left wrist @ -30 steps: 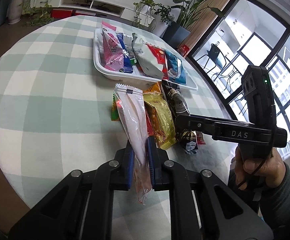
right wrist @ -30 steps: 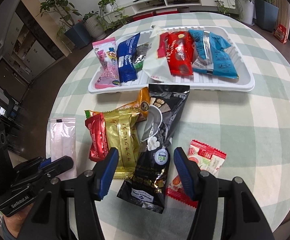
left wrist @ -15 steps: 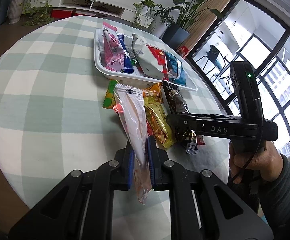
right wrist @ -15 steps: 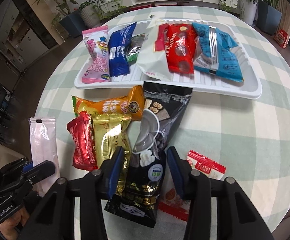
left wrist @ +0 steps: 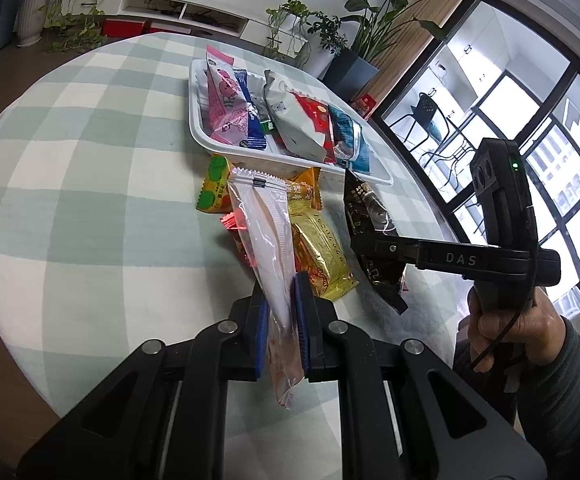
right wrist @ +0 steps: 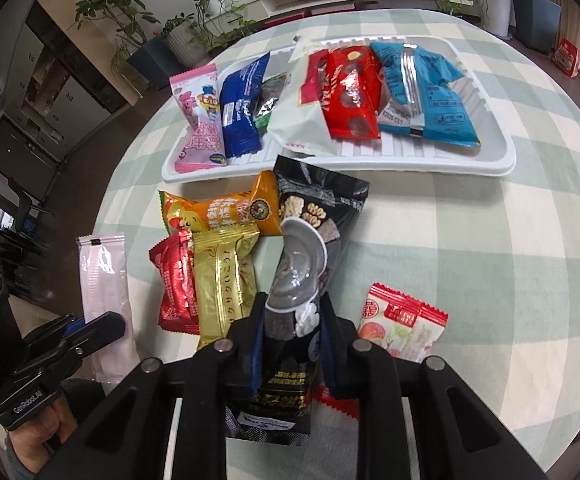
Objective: Organize snacks
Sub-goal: 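Grasp the black nut bag with the right tool while the left tool holds the pink packet, then carry both packets over the white tray and lower them in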
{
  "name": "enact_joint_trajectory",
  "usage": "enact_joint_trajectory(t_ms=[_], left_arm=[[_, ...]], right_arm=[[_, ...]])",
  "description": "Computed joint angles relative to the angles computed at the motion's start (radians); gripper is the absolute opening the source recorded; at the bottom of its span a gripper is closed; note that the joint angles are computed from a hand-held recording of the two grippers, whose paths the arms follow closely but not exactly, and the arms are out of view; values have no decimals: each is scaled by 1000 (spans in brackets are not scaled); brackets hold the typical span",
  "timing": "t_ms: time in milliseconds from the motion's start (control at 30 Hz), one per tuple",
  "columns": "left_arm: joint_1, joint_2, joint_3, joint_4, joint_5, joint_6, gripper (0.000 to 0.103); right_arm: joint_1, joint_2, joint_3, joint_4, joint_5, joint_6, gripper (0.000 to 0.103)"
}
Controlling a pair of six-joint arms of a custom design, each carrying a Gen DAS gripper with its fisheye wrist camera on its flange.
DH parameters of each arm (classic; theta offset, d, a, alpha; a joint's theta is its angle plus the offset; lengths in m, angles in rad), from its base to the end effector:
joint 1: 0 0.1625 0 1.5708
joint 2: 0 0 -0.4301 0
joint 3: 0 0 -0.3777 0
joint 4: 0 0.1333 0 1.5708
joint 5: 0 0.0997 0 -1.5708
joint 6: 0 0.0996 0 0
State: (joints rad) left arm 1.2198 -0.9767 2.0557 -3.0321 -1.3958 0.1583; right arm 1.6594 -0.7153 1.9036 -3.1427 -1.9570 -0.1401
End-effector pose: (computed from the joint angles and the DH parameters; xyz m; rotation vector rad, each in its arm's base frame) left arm -0.0470 -0.5666 0.1322 0.6941 2.8653 -0.5926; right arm 0.1478 -0.5818 0.0459 0.2065 -2.6971 0.5111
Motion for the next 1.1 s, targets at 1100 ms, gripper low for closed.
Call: enact_joint_trajectory(t_ms=[1100], left_arm=[[-65,233,-652,450,-48,39,11]], right_arm=[[-8,-126,-203,47,130,-53,25]])
